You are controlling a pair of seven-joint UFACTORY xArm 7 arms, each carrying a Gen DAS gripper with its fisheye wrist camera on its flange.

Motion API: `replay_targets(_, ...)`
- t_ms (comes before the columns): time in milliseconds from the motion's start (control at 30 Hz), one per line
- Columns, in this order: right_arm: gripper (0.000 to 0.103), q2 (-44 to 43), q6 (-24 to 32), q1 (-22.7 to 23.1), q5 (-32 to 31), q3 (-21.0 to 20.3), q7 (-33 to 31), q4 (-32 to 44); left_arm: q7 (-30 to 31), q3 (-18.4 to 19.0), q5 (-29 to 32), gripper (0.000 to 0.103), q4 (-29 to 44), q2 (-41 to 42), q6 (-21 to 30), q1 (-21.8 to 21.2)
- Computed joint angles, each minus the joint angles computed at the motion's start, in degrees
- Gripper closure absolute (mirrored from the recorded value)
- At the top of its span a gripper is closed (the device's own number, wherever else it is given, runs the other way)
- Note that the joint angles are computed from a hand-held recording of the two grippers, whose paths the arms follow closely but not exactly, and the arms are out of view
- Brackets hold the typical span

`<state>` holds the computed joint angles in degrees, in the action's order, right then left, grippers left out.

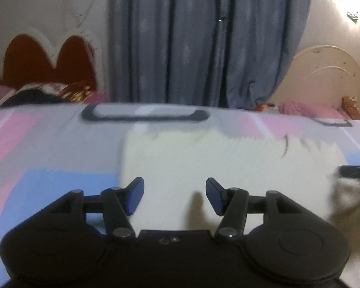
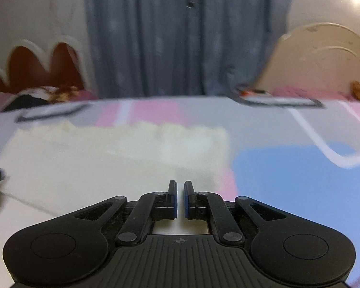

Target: Fold small clothes

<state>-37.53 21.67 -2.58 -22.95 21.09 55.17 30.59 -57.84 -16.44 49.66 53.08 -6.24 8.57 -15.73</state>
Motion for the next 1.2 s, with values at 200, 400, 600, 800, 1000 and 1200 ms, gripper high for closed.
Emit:
replay_targets(200, 0.098, 17.69, -10.67, -2.81, -6.8, 3.17, -0.66, 9.76, 4.03, 1.76, -1.5, 0.037, 9.15, 10.44, 4.65, -4.79)
replay_targets(400, 0.098, 13.59, -0.58, -11.34, -18.96, 7.84, 12.92, 7.84, -3.04, 7.92, 5.95, 0.03, 6.16, 9.03, 1.63, -6.02)
replay_targets(600, 0.098, 8.81, -3.67, -4.29, -17.39, -1.59, 9.32, 3.7, -10.83, 6.9, 15.76, 0.035, 6.11, 6.26, 2.62, -8.01)
replay_targets(800, 0.098, 2.22, -0.8, -1.08, -9.56, -3.17, 3.57, -2.79, -7.3, 5.03, 10.5, 0.032, 3.11, 5.41, 3.91, -6.82)
replay_targets(1000, 0.098, -4.65, -0.49, -0.26, -4.58, -3.25, 0.9, -5.18, -6.29, 3.56, 4.75, 0.034, -0.94, 0.34, 3.75, -5.34)
replay_targets(1200, 0.098, -5.82, 2.42, 1.89, -0.22, -3.53, -3.68, -6.1, -5.24, 0.67, 3.74, 0.036, -2.85, -2.31, 5.96, -3.16)
